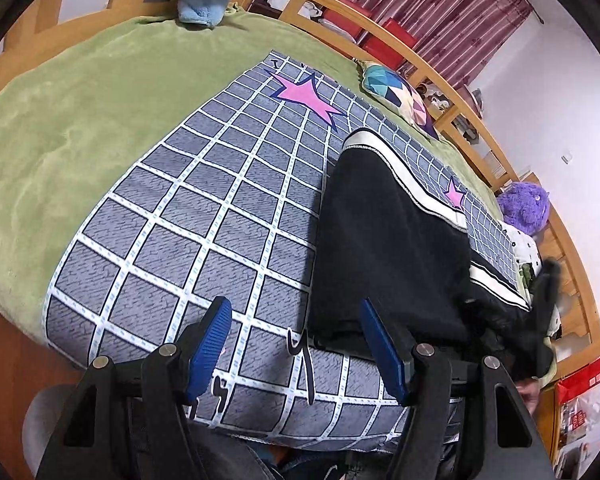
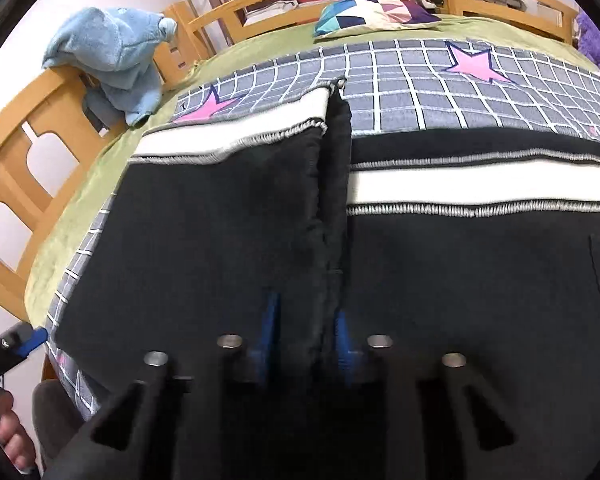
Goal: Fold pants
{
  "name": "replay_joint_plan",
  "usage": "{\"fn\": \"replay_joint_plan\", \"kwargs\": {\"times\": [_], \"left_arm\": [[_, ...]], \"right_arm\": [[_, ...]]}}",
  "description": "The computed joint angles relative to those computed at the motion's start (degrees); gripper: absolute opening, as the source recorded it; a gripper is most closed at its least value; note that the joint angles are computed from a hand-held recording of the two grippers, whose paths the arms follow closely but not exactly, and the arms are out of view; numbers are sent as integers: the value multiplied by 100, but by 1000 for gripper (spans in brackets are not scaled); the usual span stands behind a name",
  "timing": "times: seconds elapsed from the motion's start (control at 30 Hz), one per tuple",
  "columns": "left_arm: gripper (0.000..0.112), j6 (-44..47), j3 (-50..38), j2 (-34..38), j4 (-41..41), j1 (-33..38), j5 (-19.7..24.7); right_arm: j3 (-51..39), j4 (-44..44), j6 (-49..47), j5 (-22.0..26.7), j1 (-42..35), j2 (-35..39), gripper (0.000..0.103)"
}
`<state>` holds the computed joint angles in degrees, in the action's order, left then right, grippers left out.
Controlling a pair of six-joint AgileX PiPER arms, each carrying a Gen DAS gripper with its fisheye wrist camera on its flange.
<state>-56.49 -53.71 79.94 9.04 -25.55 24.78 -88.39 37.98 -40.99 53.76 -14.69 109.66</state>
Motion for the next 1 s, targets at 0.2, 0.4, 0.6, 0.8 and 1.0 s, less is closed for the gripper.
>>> {"fn": "replay_joint_plan", "kwargs": {"times": [0.2,0.4,0.6,0.8,1.0], "left_arm": [[65,-82,-18,-109,13,-88,4],[65,78,-498,261,-30,-388,128],[65,-530,-1744,888,1206,-1105,1185],[65,-734,-2987,2032,1787,-1633,1891],[71,-793,-3629,2953,2254,-2155,2879]], "right_arm": [[347,1671,-474,1096,-1562,-961,17],[825,345,-302,707,-1563,-691,29],[1792,721,-1351,96,-1870,-1757,37],[2354,1029,-2402,-401,-1724,-2209,46],[2038,502,-1840,-399,-1605,-1480,46]]}}
